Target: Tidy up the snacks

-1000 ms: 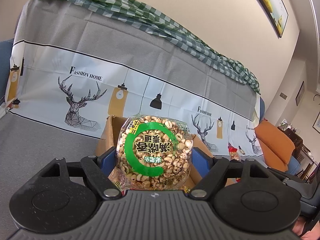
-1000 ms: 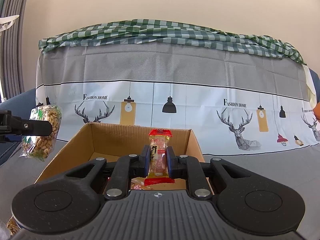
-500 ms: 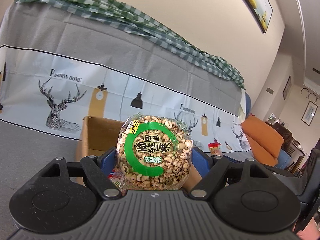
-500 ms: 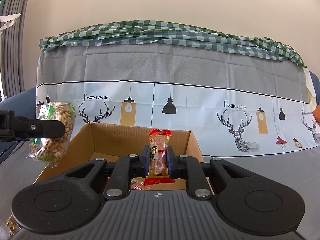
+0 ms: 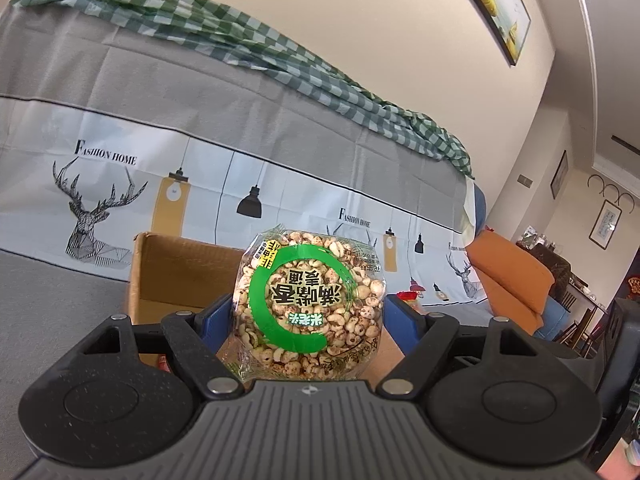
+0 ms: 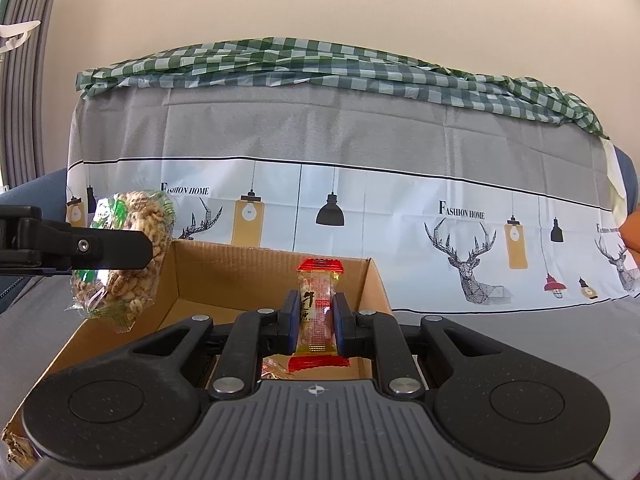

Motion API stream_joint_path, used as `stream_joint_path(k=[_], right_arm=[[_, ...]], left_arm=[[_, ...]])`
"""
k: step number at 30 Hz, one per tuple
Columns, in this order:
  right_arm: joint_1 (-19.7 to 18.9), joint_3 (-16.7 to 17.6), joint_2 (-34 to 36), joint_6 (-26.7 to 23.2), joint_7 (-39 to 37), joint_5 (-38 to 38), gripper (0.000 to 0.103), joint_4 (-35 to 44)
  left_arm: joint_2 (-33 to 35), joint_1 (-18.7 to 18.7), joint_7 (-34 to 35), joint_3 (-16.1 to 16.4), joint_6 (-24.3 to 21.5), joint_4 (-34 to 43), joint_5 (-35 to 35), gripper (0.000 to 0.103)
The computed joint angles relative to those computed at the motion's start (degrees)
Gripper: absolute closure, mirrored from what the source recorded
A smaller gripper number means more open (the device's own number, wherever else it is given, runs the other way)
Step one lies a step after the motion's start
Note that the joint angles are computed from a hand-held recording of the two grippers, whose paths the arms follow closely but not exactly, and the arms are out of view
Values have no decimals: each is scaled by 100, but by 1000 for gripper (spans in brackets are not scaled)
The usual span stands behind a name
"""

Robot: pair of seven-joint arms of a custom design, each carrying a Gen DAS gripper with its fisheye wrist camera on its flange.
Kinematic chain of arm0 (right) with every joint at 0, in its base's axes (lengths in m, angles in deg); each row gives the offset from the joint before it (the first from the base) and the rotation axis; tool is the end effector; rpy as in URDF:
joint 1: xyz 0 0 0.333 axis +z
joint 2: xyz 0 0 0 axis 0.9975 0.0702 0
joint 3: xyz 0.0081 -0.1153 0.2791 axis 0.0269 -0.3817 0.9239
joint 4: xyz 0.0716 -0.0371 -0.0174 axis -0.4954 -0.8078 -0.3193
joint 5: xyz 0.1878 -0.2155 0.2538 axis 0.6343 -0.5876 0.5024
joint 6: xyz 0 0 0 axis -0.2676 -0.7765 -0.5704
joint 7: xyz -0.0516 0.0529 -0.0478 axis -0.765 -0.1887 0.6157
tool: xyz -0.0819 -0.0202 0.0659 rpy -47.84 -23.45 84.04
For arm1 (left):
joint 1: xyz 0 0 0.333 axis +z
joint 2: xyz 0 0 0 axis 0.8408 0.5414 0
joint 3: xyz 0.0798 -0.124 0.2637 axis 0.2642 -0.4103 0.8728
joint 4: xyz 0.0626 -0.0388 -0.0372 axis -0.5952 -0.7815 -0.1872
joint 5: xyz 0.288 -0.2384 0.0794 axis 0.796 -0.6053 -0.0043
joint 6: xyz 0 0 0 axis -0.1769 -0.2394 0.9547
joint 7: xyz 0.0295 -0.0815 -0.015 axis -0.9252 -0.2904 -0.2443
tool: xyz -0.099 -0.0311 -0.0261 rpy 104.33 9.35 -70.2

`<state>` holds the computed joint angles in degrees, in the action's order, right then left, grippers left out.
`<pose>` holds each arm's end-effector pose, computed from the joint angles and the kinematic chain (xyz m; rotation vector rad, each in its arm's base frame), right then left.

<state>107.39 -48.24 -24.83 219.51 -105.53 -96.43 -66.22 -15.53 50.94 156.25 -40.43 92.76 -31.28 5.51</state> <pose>0.5104 0.2731 0.5458 -1.3404 1.7510 -1.2574 0.6196 -0.2345 0.5379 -1.2155 2.1867 -1.7944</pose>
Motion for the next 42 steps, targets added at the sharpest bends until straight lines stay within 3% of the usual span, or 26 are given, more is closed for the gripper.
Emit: stream_joint_path(k=[3,4,5,7,10,16,20,25,33,38,42], right_arm=[[-2,1,0,-49,-14,15,84,6],[11,15,37,-147,-43,44,71,59],[30,27,52,-236,-14,49,47,78],[42,20,16,-277,145,-12,29,44],[39,16,-28,-247,231,2,26,2],[58,88,-186,-242,297,-59,2,-151],[81,202,-402,-451,404,-22,1,-344],[63,332,-676,-590,405,644,1,-582],[116,602,-1106,-780,374,1439,1,-977],[85,693,-998,-816,122,1633,1,-917],[80,605,-864,-711,8,1793,1,-810]], left_arm=[[-64,-8,557,-55,117,-56,-294,2],[-95,-1,764,-60,96,-92,-422,1],[-132,-15,945,-56,131,-134,-526,1],[-210,-51,1172,-22,166,-222,-643,1],[-350,-113,1294,57,265,-389,-722,1],[-753,-231,1317,242,581,-804,-896,1],[-1029,-292,489,398,557,-1131,-252,1],[-1439,-436,-570,505,826,-1703,897,1],[-2021,-609,-1832,719,700,-2482,2297,1],[-1917,-709,-2260,782,779,-2506,2912,1],[-1724,-639,-3025,771,840,-2381,3552,1]])
